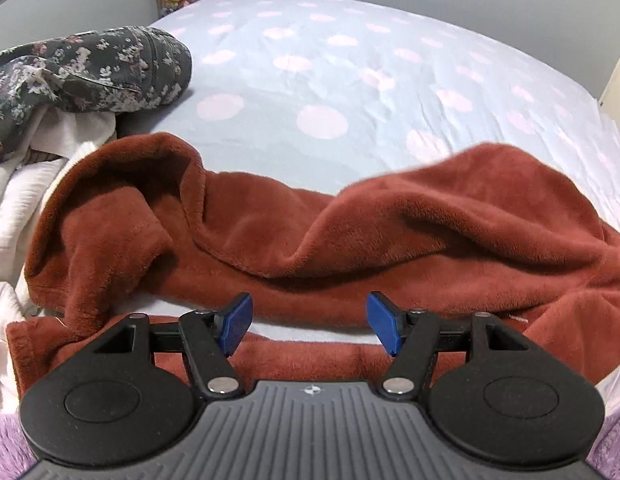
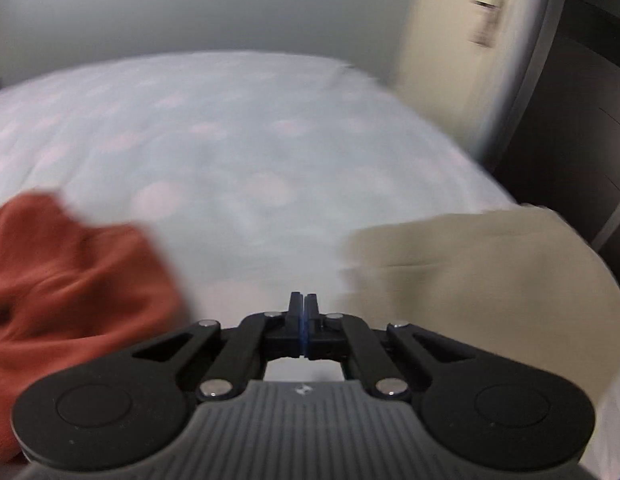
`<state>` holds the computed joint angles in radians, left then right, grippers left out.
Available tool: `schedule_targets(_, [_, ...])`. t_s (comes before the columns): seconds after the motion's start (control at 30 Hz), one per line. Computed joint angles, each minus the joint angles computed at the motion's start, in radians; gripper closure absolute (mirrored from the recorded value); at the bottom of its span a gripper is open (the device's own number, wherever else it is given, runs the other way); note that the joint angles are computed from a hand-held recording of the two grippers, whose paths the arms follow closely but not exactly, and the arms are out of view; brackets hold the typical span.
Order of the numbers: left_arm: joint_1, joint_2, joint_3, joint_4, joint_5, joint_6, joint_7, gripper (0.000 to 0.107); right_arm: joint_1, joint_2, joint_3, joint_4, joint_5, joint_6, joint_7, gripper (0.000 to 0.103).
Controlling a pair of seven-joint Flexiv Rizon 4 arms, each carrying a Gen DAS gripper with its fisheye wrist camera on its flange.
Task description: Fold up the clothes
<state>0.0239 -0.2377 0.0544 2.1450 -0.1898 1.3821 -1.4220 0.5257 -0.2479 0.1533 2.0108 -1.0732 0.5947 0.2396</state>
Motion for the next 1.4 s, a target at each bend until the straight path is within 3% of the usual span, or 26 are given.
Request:
schedule_targets(0.17, [0.007, -0.009, 0.014, -0.019, 0.011, -0.011, -0.010, 0.045, -0.079, 0.094, 0.009, 0.107, 0.019, 0.175, 0.000, 0.098])
schedule_targets(0.37, [0.029, -0.020, 0.047, -0.053, 0.045, -0.027, -0.018, 0.045, -0.094, -0.006, -0.029, 0.025, -0.089, 0.388, 0.006, 0.089])
schedule_targets(0.47, [0.035, -0.036, 0.080, -0.091, 0.083, -0.046, -0.045, 0.045, -0.068, -0.105, -0.059, -0.088, -0.110, 0.471, -0.059, 0.071])
schedule_targets(0.67, [0.039, -0.087, 0.152, -0.185, 0.198, -0.082, -0.112, 0.045, -0.021, -0.321, -0.102, -0.355, 0.007, 0.576, -0.327, 0.053])
schedule_targets(0.87, [0.067, -0.124, 0.188, -0.253, 0.273, -0.102, -0.128, 0.045, -0.023, -0.541, -0.071, -0.655, 0.232, 0.557, -0.602, 0.049])
schedule_targets(1.03, [0.086, -0.160, 0.206, -0.297, 0.313, -0.121, -0.131, 0.045, -0.032, -0.741, -0.007, -0.949, 0.408, 0.483, -0.781, 0.035])
schedule_targets(1.17, [0.100, -0.175, 0.196, -0.295, 0.320, -0.138, -0.109, 0.043, -0.024, -0.862, 0.044, -1.123, 0.526, 0.443, -0.853, 0.035])
schedule_targets(1.2, [0.096, -0.177, 0.202, -0.295, 0.328, -0.145, -0.113, 0.043, -0.022, -0.873, 0.046, -1.134, 0.556, 0.460, -0.837, 0.039])
schedule_targets(1.27, [0.094, -0.177, 0.207, -0.287, 0.339, -0.147, -0.117, 0.043, -0.022, -0.890, 0.061, -1.147, 0.618, 0.490, -0.822, 0.054])
schedule_targets(1.3, [0.096, -0.174, 0.208, -0.279, 0.342, -0.143, -0.118, 0.043, -0.014, -0.886, 0.052, -1.144, 0.626, 0.484, -0.830, 0.078])
schedule_targets(1.4, [0.107, -0.150, 0.203, -0.242, 0.343, -0.116, -0.104, 0.043, 0.013, -0.853, 0.005, -1.102, 0.642, 0.496, -0.845, 0.087])
